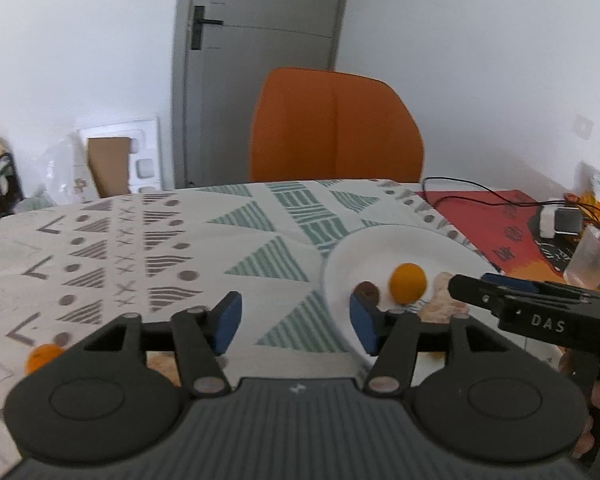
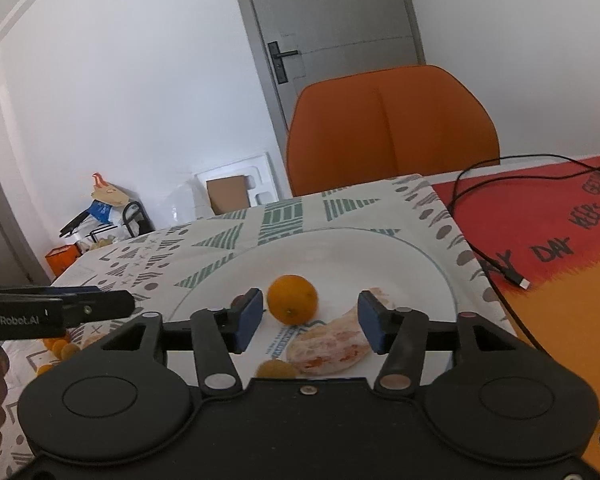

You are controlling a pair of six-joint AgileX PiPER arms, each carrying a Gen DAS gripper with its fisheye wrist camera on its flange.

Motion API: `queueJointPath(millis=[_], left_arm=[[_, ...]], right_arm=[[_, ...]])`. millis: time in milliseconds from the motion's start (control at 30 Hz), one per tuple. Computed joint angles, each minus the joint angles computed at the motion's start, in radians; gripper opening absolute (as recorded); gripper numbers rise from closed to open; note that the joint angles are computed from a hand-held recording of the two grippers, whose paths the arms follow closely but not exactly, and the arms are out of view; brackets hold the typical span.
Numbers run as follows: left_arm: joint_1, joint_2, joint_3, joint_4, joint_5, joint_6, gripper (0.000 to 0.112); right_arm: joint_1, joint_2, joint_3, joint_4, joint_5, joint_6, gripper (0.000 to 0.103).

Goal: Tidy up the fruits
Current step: 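Move both open tools back from the plate to the fruit cluster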

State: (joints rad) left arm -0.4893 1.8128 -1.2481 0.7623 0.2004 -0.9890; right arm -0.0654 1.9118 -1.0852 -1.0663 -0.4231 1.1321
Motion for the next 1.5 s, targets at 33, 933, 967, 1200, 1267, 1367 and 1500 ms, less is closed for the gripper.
queueJointPath(millis=[33,933,967,1200,1267,1367,1500], left_arm=[[0.0,-0.014,0.012,0.032,0.01,-0.035,0.061],[0.138,-0.337,0.303,0.268,0.038,-0.259,0.088],[0.145,-0.345,0.314,0.265,0.034,-0.257,0.088],[0.201,-0.398,0.388,0.236,-0.016,-0.233,0.088],[0.22,-0.414,0.41,0.221,-0.031,-0.218,0.088],[0.249,-0.428,0.434,0.179,-0.06,-0.176,0.088],[0.275,-0.439,0.466,0.198,-0.093,-0.192,0.088]], right_arm=[[-0.003,-0.006,0.0,-0.039,-0.01,0.042,0.061],[0.108,-0.154,0.065,-0.14,-0.009,0.179,0.103],[0.114,-0.158,0.069,-0.134,-0.004,0.175,0.103],[0.158,-0.172,0.084,-0.136,0.032,0.187,0.103],[0.171,-0.174,0.086,-0.134,0.041,0.185,0.103],[0.187,-0.173,0.088,-0.134,0.048,0.185,0.103],[0.211,-0.172,0.088,-0.129,0.06,0.181,0.103]])
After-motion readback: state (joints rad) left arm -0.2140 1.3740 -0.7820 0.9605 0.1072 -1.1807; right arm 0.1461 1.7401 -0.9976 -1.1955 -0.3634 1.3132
